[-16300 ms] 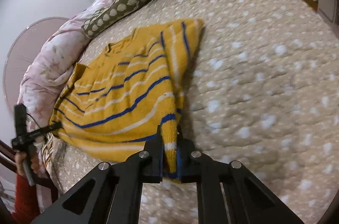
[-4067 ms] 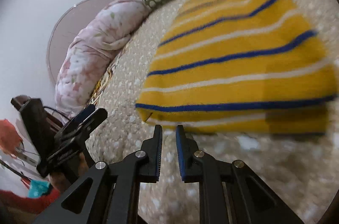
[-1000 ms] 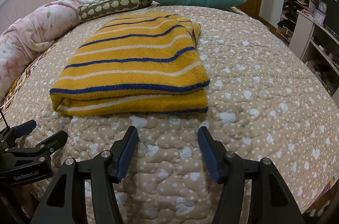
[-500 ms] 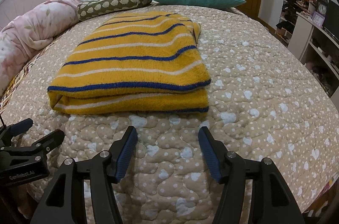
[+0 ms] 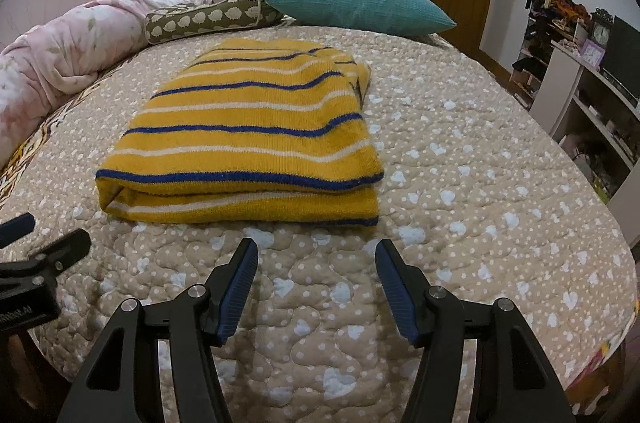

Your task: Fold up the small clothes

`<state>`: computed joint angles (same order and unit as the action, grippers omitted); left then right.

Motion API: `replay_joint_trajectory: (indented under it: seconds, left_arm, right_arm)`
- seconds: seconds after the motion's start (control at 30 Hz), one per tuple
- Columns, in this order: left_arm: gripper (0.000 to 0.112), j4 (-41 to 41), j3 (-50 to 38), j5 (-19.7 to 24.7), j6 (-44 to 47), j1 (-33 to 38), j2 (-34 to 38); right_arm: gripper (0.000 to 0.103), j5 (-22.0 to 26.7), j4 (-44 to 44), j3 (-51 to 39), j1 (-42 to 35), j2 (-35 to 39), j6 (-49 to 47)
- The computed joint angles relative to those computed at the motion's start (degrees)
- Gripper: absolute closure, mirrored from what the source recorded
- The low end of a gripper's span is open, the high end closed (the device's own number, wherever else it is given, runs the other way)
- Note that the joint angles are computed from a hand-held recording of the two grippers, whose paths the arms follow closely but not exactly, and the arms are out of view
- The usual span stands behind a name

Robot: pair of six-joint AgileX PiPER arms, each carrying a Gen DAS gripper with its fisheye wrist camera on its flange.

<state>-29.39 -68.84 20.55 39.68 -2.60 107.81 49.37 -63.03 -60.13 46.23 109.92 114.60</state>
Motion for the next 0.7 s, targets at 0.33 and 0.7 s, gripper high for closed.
replay_joint_trajectory:
  seconds: [0.33, 0.7]
  left_arm:
    - [0.009, -1.09, 3.55, -3.94, 2.41, -1.00, -3.49]
    - [0.009, 5.69, 5.42, -6.11, -2.77, -3.32, -4.98]
  right_arm:
    - [0.037, 4.87, 3.30, -2.20, 0.74, 0.38, -3.69]
    - [0.036, 10.10, 6.45, -3.76, 0.83, 1.07, -6.84]
